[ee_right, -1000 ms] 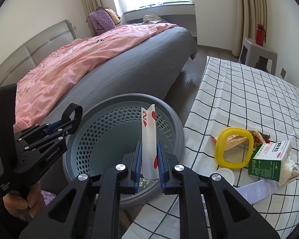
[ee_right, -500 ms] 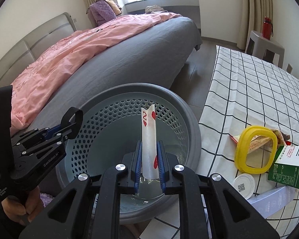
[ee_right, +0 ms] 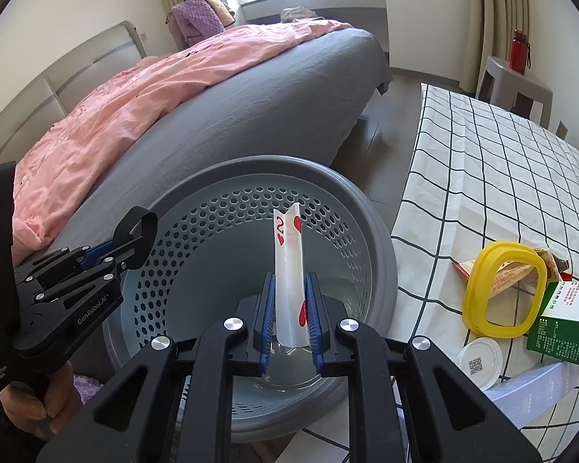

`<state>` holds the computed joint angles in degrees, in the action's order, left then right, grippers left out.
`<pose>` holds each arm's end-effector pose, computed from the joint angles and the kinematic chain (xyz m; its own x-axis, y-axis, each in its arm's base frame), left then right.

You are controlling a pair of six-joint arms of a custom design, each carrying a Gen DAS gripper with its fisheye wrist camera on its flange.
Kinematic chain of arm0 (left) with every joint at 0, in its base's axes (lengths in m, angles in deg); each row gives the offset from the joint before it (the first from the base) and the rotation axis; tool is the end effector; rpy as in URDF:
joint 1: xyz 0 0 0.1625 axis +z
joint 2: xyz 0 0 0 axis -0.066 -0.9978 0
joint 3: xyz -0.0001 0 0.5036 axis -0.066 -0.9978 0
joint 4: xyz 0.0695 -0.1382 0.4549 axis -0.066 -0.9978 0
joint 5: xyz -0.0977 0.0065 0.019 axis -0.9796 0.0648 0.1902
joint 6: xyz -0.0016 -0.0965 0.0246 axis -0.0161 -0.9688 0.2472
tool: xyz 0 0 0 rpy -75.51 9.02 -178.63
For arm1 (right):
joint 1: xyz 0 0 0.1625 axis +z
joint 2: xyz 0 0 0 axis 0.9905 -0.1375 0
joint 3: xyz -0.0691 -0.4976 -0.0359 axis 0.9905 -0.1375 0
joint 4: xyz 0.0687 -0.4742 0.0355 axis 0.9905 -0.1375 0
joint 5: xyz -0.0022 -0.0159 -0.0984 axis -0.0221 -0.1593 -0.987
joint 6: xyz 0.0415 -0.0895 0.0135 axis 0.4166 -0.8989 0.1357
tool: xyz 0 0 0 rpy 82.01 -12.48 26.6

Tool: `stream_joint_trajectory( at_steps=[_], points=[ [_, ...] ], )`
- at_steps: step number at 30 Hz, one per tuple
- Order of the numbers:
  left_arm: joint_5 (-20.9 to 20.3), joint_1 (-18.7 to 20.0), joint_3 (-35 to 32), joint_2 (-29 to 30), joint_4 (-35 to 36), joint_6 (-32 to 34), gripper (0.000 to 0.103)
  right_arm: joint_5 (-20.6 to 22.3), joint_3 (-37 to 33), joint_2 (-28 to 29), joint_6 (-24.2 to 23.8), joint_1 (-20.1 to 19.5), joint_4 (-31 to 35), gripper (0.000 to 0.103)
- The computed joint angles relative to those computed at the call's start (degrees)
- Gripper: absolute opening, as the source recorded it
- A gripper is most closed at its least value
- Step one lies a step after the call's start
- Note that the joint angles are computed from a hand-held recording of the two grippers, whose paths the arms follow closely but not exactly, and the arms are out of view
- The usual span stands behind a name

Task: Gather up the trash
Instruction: 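Open both grippers to drop the band and stick into the wastebasket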

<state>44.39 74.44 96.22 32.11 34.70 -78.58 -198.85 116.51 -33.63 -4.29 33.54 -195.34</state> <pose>-0.0329 -0.6510 0.2463 -0.5978 0.4899 -0.6346 0.7195 0.6769 -0.1553 0.3304 -0.5602 -0.0420 -0.8062 0.2729 0.5249 -0.1876 0.7235 -0.6643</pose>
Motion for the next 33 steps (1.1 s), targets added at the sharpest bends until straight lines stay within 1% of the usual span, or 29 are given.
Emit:
stream_joint_trajectory(
  at_steps=[7,8,9,10,11,12,13,15,33],
  points=[
    [0.22,0.14,0.07,-0.10,-0.29,0.15,0.018,-0.68,-0.02,-0.01,-0.48,0.19,-0.60,0.018],
    [0.23,0.17,0.05,-0.10,-0.32,0.18,0.021,-0.87,-0.03,-0.02,-0.51,0.25,-0.60,0.019],
    [0.18,0.19,0.05,-0.11,-0.34,0.17,0.030,-0.98,0.01,-0.04,-0.60,0.31,-0.80,0.021],
    [0.10,0.20,0.05,-0.11,-0.38,0.09,0.036,-1.07,0.05,-0.08,-0.73,0.35,-1.10,0.026],
    [0.01,0.20,0.10,-0.18,-0.52,-0.02,0.047,-1.25,0.08,-0.03,-1.04,0.46,-1.68,0.038],
    [-0.05,0.20,0.14,-0.26,-0.68,-0.12,0.054,-1.47,0.03,0.11,-1.62,0.58,-2.55,0.049],
    [-0.03,0.21,0.23,-0.41,-0.86,-0.24,0.055,-1.75,0.00,0.26,-2.09,0.72,-3.36,0.052],
    [-0.05,0.26,0.12,-0.42,-0.87,-0.44,0.057,-2.09,-0.10,0.34,-2.42,0.87,-3.56,0.053],
    [-0.18,0.20,0.12,-0.48,-0.91,-0.63,0.058,-1.58,-0.17,0.37,-1.61,0.75,-2.87,0.053]
  ],
)
